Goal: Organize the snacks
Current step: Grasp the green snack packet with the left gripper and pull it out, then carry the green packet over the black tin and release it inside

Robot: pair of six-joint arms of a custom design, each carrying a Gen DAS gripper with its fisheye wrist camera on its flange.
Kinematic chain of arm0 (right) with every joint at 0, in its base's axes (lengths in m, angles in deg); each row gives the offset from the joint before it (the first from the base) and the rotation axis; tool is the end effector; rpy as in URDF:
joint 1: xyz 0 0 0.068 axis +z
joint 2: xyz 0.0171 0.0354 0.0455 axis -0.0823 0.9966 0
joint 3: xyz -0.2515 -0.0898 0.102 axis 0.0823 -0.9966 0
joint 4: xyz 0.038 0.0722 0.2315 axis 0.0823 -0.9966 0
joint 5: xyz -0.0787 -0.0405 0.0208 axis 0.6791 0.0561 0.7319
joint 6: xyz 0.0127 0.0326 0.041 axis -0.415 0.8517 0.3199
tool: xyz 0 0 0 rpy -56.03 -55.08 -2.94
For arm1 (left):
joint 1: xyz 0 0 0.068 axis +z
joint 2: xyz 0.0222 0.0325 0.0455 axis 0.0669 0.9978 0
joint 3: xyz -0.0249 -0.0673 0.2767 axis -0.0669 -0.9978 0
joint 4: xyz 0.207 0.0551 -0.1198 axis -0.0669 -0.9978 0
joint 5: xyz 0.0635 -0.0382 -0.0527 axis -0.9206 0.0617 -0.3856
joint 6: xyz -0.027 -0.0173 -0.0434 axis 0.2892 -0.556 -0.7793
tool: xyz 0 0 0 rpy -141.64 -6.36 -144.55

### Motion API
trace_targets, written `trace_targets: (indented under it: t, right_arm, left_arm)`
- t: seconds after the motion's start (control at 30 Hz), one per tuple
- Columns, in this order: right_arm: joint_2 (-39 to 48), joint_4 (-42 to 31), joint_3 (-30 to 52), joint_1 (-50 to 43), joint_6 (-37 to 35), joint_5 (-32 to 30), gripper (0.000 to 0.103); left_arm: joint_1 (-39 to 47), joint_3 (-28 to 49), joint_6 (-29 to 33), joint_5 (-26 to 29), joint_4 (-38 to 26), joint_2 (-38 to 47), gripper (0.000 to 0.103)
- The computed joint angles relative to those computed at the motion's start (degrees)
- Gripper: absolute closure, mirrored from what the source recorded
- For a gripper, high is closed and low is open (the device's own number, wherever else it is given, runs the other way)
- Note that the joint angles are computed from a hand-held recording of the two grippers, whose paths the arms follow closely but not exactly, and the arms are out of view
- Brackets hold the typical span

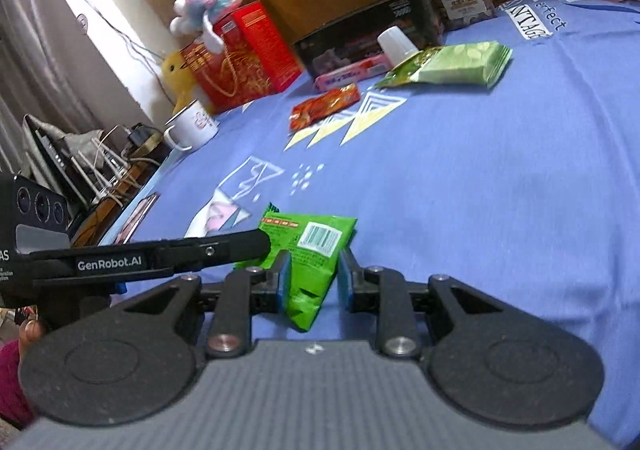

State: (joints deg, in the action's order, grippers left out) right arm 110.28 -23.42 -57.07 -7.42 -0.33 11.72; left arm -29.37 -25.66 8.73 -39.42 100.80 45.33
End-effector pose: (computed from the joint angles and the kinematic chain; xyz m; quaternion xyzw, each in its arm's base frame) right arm 0.2713 0.0147 0.0067 -0.1844 0.8506 0.3710 0.3237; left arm 0.2049 -0.1288 0.0250 -0.0758 0.8924 -0.2170 0.3883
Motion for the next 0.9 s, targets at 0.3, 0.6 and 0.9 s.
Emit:
trace_targets:
  t: [0.3, 0.6, 0.9]
  right_arm:
    - [-1.1, 2.3, -4.9, -1.1, -5.0, -1.0, 0.060]
    - [1.5, 13.3, -9.0, 2.7, -9.2, 5.0, 0.060]
    - [2.7, 18.7, -9.3, 4.4, -6.2, 7.2, 0.071]
  left_arm:
    - [0.9, -3.1, -3.3, 2.8, 5.2, 2.1, 0.074]
    - [2.6, -2.5, -4.3, 6.9, 8.6, 5.3, 0.074]
    - [3.8, -1.6, -2.4, 7.6, 6.0, 2.5, 0.076]
